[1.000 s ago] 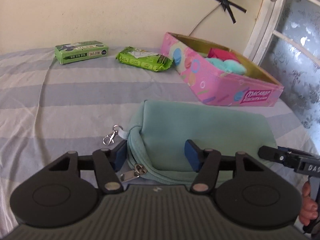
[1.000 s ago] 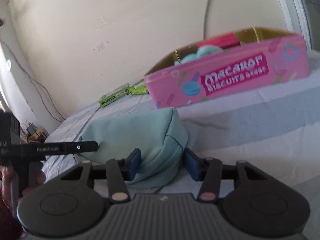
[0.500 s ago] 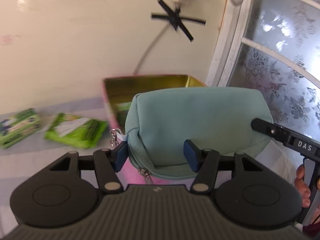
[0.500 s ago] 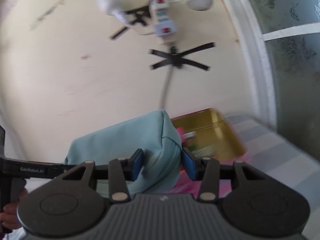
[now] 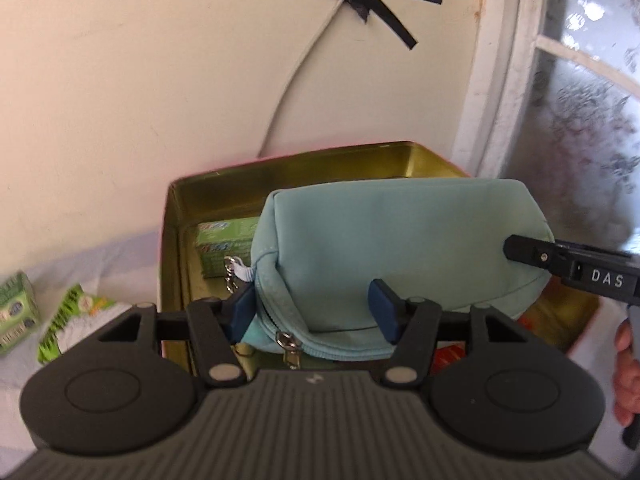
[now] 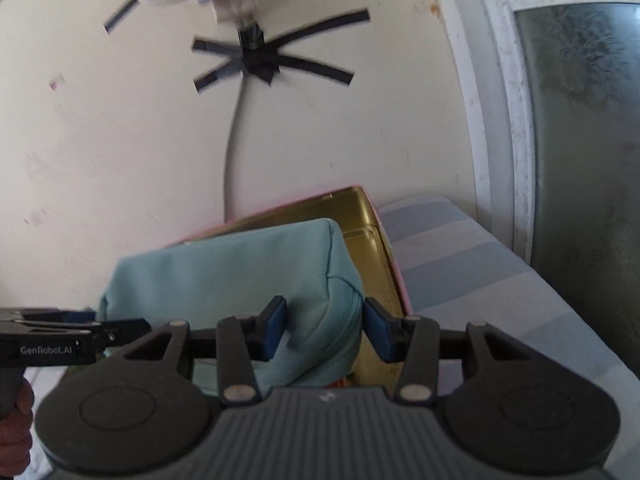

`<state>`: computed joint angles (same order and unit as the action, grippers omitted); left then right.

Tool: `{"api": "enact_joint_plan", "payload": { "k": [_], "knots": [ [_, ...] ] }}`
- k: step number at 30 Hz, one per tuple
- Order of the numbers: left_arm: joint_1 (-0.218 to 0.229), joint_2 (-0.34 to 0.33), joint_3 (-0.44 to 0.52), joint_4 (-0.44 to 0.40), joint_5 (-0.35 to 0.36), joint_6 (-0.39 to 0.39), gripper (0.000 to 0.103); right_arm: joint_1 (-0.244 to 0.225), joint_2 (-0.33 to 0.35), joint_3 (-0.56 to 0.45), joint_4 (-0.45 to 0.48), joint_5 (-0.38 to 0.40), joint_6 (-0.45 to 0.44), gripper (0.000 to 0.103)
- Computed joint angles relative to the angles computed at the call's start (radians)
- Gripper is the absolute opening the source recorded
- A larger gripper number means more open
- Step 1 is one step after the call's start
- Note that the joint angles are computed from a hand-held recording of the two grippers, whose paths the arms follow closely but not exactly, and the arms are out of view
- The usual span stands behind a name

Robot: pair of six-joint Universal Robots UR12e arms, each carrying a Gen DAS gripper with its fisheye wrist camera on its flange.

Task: Organize objects
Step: 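Carry the mint-green pouch with the right gripper and release it into the tin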

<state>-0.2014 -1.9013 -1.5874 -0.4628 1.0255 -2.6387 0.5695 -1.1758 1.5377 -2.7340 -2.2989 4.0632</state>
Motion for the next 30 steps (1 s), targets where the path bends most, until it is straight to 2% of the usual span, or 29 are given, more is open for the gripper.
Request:
{"api": "enact_joint_plan", "payload": {
  "k": [4, 6, 9, 12, 17, 21, 25, 30],
  "knots": [
    [-0.020, -0.022, 0.009, 0.065, 0.088, -0.034, 0.065, -0.007, 0.031, -0.074, 0.151, 0.000, -0.013, 0.048],
    [-0.023, -0.014, -0.010, 0.111, 0.120, -0.037, 0.064, 0.001, 0.045, -0.097, 0.177, -0.025, -0.027, 0.050],
    [-0.002, 0.021, -0.056, 0.156, 0.079, -0.026, 0.065, 0.032, 0.051, -0.091, 0.120, -0.109, -0.011, 0.057],
    [0.016, 0.060, -0.106, 0.202, 0.049, -0.022, 0.069, 0.069, 0.056, -0.091, 0.089, -0.193, 0.003, 0.057],
    [0.055, 0.128, -0.184, 0.226, -0.022, 0.010, 0.069, 0.132, 0.073, -0.103, 0.050, -0.277, 0.000, 0.057],
    [0.086, 0.174, -0.234, 0.210, -0.067, 0.020, 0.071, 0.175, 0.088, -0.118, 0.031, -0.334, 0.012, 0.059],
    [0.105, 0.206, -0.281, 0.220, -0.084, 0.044, 0.073, 0.215, 0.100, -0.130, 0.065, -0.365, 0.070, 0.060],
    [0.128, 0.228, -0.320, 0.225, -0.101, 0.059, 0.074, 0.241, 0.104, -0.133, 0.109, -0.348, 0.159, 0.060]
  ]
}}
